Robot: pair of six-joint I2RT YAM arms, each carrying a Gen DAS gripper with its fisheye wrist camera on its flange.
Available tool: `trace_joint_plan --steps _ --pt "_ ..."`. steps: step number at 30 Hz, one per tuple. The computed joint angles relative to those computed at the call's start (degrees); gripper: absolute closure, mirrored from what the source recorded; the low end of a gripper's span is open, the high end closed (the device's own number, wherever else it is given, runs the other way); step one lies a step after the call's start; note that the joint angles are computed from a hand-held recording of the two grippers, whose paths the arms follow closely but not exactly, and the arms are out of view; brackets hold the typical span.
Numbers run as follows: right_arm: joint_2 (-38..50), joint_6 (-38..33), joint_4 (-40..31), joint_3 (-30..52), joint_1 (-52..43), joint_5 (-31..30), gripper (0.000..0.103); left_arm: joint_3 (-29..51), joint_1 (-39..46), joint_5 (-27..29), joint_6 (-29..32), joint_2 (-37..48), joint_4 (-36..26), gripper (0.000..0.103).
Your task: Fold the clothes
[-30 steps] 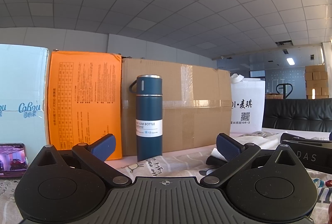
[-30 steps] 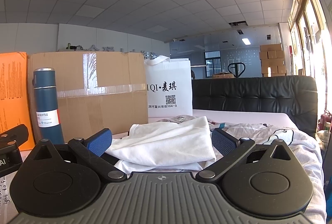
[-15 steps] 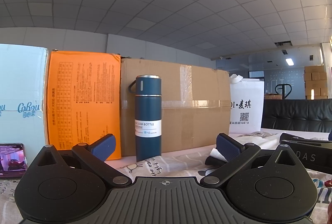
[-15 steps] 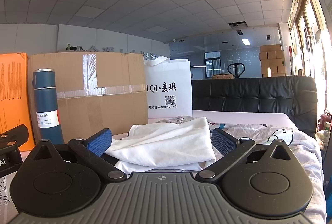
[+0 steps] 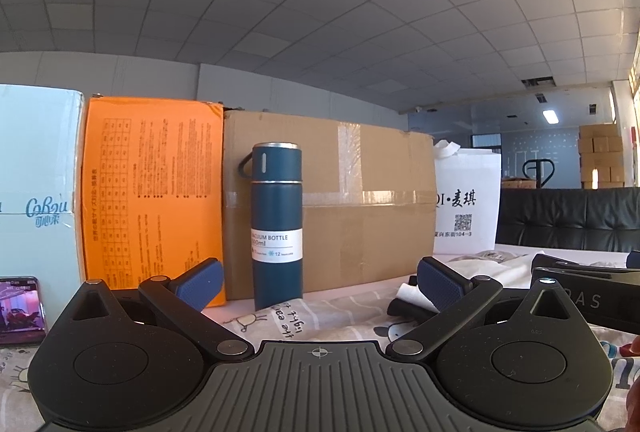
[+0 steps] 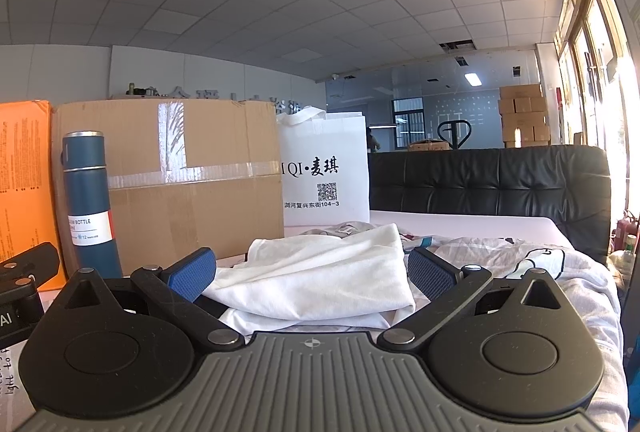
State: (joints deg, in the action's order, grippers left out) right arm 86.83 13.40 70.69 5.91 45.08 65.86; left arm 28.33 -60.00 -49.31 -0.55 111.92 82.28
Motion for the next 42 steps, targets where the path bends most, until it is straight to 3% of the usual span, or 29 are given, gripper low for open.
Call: trace_joint_plan --steps 42 --pt "-1.69 1.42 -2.98 -0.12 -0.15 -0.12 0.000 -0.23 0.15 -0.03 0.18 0.14 0.78 0.000"
